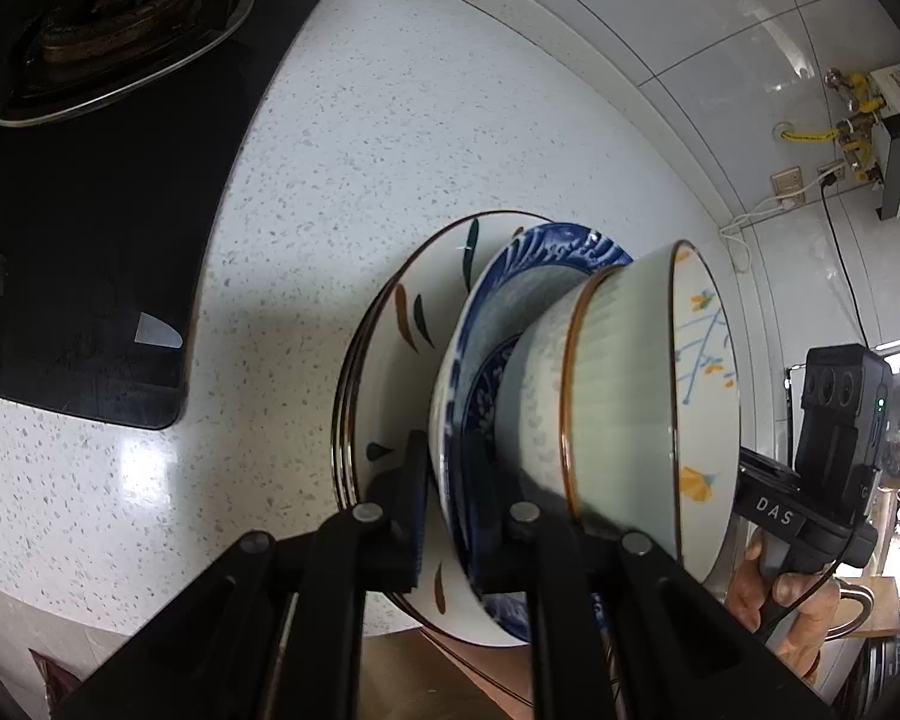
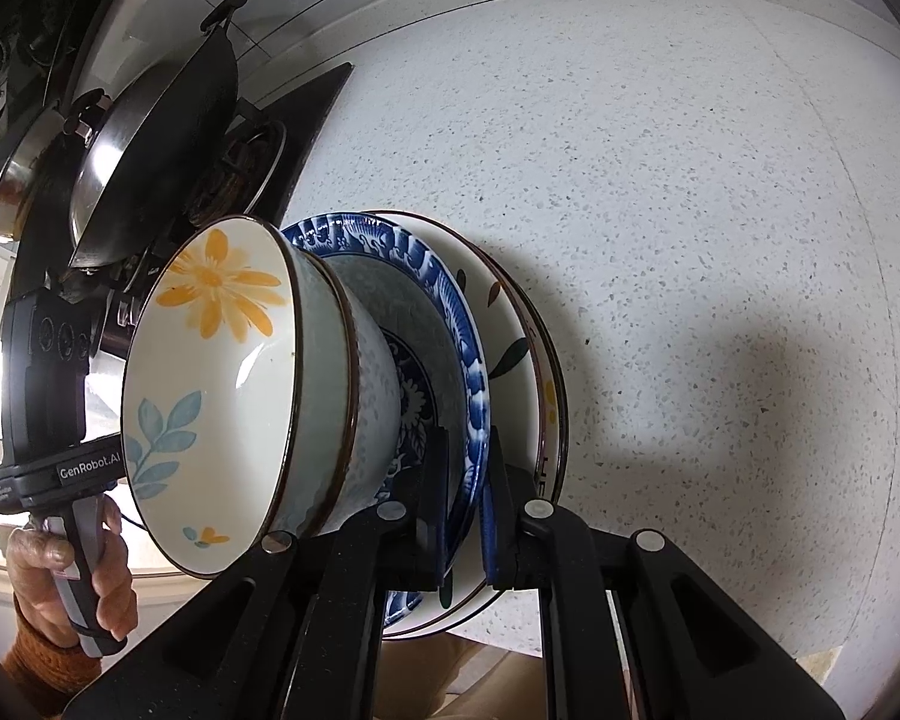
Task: Organize plates and bowls
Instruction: 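Lower the bowl stack onto the leaf-pattern plate stack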
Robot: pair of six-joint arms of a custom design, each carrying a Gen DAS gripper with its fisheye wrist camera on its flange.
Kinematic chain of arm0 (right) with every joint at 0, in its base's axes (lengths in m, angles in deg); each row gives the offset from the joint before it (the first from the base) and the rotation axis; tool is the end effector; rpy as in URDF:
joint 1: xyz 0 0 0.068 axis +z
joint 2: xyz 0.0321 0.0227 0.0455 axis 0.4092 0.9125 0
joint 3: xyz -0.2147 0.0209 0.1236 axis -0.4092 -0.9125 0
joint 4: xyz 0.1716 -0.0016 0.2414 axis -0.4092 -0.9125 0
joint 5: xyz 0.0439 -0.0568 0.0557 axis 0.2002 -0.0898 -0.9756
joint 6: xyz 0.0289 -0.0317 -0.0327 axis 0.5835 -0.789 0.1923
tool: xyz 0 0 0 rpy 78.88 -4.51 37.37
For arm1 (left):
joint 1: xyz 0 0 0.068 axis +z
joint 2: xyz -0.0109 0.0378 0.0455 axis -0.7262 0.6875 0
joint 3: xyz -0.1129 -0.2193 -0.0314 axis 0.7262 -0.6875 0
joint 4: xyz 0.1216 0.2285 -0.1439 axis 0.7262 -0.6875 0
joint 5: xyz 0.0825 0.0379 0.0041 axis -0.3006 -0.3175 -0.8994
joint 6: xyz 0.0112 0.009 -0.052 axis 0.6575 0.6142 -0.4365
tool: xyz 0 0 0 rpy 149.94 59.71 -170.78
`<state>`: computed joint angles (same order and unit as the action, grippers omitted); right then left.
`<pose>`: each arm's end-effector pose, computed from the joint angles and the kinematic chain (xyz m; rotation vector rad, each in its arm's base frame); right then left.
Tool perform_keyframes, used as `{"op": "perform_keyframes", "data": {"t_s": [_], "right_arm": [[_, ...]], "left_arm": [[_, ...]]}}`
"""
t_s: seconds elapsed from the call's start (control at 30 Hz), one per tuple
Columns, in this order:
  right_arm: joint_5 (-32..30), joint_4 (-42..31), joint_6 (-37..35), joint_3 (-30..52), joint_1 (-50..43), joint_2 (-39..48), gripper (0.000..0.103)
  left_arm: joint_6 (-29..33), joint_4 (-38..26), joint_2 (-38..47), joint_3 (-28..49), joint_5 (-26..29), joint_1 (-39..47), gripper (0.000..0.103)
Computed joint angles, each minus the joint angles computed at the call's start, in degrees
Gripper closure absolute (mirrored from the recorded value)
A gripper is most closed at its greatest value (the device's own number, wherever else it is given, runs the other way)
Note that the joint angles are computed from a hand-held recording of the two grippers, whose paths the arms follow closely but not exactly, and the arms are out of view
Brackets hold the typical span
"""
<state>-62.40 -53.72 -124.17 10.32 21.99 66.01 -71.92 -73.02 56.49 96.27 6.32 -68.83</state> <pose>0.3261 0.0074 0.2539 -0.7958 2.8170 0.8926 0.1854 -0.0822 0.2491 -0.6922 2.6583 -0.6472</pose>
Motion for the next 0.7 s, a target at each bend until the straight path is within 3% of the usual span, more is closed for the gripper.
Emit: {"op": "perform_keyframes", "data": {"t_s": [0.5,0.63,0.7], "right_arm": [[-0.09,-0.06,0.62,0.36,0.18,0.41,0.093],[-1.14,-0.40,0.23,1.43,-0.85,0.88,0.082],[-1.18,-0.58,0.29,2.06,-1.06,1.04,0.081]], "left_arm": [[-0.14,-2.81,7.47,6.03,-1.75,-2.97,0.092],[-0.52,-4.16,9.01,8.43,-4.81,-4.40,0.092],[-0.41,-4.38,8.92,8.90,-5.19,-4.40,0.092]]}}
